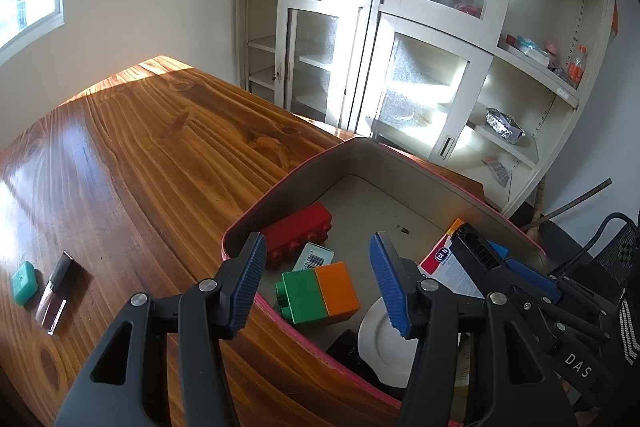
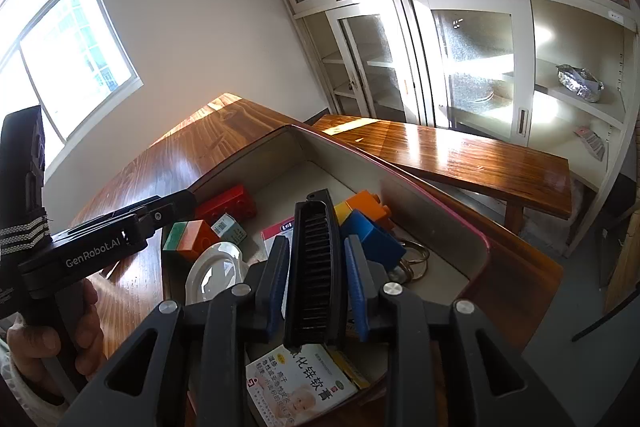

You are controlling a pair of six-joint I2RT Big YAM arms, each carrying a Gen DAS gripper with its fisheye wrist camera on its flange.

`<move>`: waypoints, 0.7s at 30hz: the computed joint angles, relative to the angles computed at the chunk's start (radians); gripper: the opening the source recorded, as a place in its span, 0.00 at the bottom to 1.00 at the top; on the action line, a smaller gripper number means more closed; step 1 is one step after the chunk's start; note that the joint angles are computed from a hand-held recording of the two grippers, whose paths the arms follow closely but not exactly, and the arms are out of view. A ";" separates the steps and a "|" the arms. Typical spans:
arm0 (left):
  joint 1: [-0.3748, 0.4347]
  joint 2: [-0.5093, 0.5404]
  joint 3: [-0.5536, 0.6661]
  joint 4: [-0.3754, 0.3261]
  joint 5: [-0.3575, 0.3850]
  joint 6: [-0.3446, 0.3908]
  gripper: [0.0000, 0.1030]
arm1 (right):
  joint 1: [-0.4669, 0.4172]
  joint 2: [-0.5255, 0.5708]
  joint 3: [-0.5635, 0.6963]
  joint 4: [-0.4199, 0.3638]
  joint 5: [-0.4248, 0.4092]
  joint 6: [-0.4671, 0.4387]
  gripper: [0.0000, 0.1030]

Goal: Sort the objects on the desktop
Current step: 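Lower brick and comb into the tin and open both tools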

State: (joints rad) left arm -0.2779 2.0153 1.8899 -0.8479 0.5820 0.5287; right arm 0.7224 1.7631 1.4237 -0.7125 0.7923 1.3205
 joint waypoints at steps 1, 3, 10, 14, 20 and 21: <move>0.002 0.000 0.001 0.001 0.002 -0.004 0.56 | 0.001 -0.001 -0.001 0.001 0.003 0.000 0.31; 0.007 0.000 0.003 0.005 0.004 -0.014 0.56 | 0.002 -0.004 -0.001 0.002 0.006 0.000 0.31; 0.025 0.002 0.006 0.017 -0.009 -0.032 0.56 | 0.008 0.002 0.017 -0.014 0.015 0.005 0.35; 0.040 0.008 0.015 0.018 -0.017 -0.047 0.56 | 0.017 0.013 0.043 -0.040 0.035 0.008 0.42; 0.065 0.020 0.033 0.011 -0.015 -0.066 0.56 | 0.025 0.028 0.073 -0.055 0.046 -0.005 0.42; 0.068 0.022 0.036 0.010 -0.015 -0.067 0.56 | 0.026 0.032 0.079 -0.059 0.046 -0.006 0.42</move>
